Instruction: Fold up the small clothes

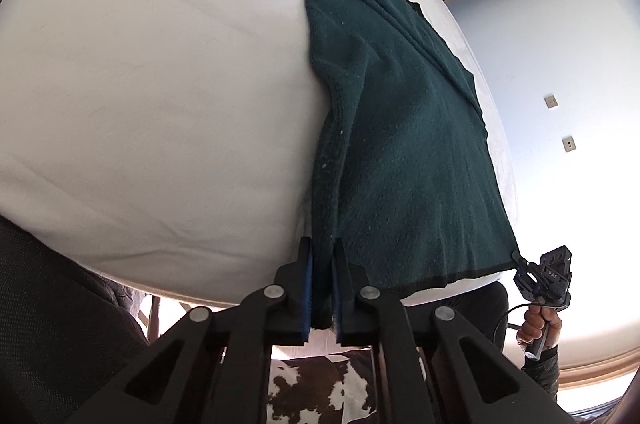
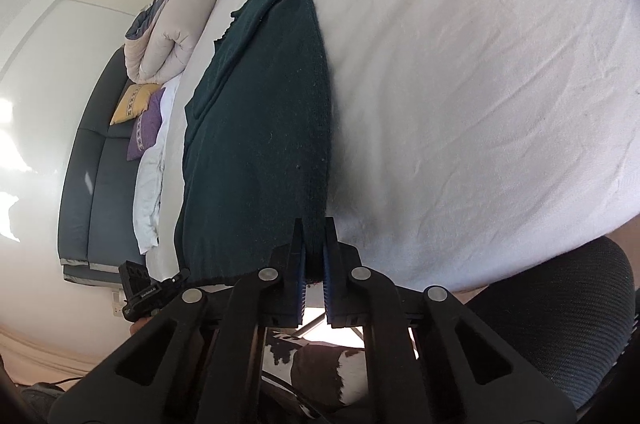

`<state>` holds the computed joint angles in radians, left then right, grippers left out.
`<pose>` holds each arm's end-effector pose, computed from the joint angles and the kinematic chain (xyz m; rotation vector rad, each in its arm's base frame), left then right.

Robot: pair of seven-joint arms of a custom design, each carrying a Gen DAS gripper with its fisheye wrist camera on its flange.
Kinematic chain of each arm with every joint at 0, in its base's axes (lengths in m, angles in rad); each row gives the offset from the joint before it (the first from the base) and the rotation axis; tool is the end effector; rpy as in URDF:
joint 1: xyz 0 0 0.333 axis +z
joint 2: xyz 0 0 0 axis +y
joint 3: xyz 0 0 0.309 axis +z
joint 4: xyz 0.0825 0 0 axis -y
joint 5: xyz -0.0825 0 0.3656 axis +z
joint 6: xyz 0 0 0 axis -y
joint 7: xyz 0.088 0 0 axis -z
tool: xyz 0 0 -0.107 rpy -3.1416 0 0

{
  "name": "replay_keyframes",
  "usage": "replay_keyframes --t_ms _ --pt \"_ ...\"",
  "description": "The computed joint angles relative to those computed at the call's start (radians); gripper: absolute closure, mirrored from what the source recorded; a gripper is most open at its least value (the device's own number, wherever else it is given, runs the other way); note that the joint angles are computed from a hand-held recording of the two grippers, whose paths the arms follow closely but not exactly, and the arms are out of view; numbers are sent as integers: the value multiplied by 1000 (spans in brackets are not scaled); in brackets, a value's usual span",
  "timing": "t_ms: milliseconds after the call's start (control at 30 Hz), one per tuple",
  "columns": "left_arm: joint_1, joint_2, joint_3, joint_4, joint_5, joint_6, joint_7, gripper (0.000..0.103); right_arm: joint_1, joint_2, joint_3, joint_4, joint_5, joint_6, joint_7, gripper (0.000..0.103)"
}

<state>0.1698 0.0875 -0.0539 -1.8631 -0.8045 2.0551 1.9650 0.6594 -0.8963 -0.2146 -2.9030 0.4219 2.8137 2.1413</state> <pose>0.5846 0.0300 0.4930 1.9761 -1.8323 0.9614 0.2956 0.1173 0.4874 -1.2030 1.9463 0.3073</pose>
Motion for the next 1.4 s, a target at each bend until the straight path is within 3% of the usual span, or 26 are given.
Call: replay_keyframes --t_ms 300,400,600,800,967,1133,1400 --pt "26 -10 14 -7 -106 -35 -1 96 -43 -26 19 -9 -27 12 22 98" --pt "24 -12 13 -7 -90 -36 -13 97 -39 -30 13 -21 -31 13 28 98" --pt "22 -18 13 0 -73 -48 -20 98 21 24 9 3 -30 41 14 98" --pt "41 -24 24 3 -206 -89 28 98 54 9 -6 19 -36 96 -7 98" --pt "61 -2 26 49 -351 -137 55 98 131 7 -66 32 -39 216 -18 98" --pt "76 72 6 170 -448 -147 40 98 194 81 -136 110 -75 273 -14 98" --pt "98 283 -77 491 -433 -74 -66 98 275 263 -273 330 -83 283 -60 97"
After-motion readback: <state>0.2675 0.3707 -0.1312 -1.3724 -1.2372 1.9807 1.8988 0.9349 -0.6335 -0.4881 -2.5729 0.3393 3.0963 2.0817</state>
